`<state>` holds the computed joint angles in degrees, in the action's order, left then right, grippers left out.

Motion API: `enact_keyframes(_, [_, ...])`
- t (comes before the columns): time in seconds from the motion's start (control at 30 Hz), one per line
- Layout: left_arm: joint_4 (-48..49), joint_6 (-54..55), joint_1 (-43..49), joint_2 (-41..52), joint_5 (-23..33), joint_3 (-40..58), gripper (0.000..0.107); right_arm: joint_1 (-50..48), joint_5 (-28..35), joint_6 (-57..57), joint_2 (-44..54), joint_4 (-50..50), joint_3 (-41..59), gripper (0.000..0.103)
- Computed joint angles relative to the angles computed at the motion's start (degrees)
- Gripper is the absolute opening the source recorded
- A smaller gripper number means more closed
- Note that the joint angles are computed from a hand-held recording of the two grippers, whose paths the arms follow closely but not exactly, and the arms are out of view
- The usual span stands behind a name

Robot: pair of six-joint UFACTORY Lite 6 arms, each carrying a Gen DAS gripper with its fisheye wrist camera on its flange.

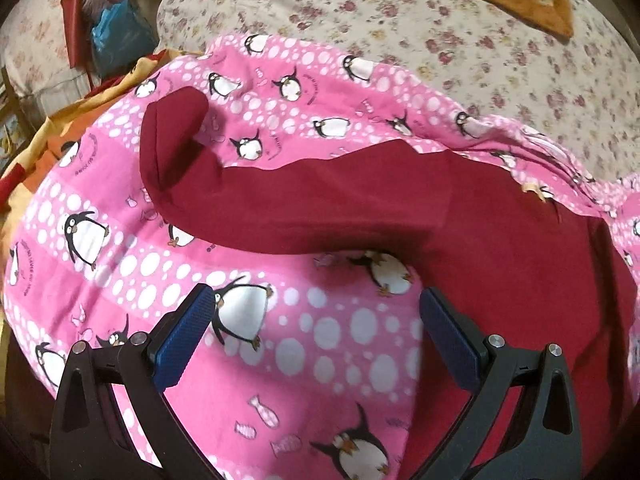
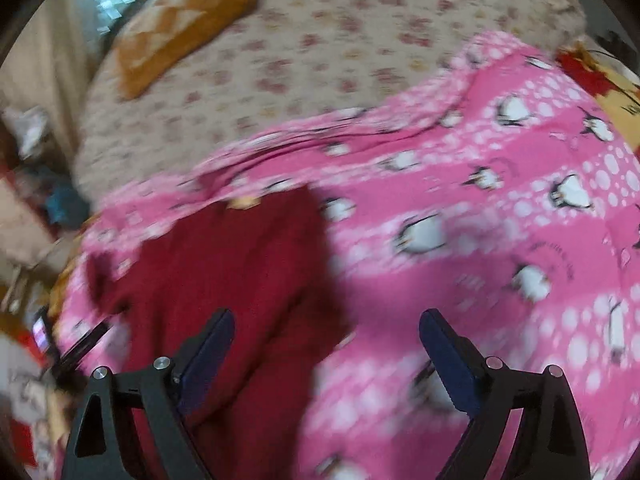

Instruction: Fold small clothes

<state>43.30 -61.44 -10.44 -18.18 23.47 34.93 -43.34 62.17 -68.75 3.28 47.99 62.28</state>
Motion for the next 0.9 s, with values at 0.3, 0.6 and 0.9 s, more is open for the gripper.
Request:
enact_keyframes(0.3, [0.4,-3.6,-8.6,-5.0,6.0,-0.7,0.102,18.9,-7.4,6.3,-16.8,-3.3,-21.6,0.087])
enact_keyframes(0.6, [-2.1,-0.5,-8.1,-8.4,7.5,-2.1,0.102,23.7,-18.5,-4.9,-11.6,7.7,-26.0,0.016])
enact_keyframes(0.9, [-6.7,4.7,-4.0,-11.6,7.3,-2.9,0.102,10.1,-34.6,-5.6,-16.1,-5.7,-9.1,0.007])
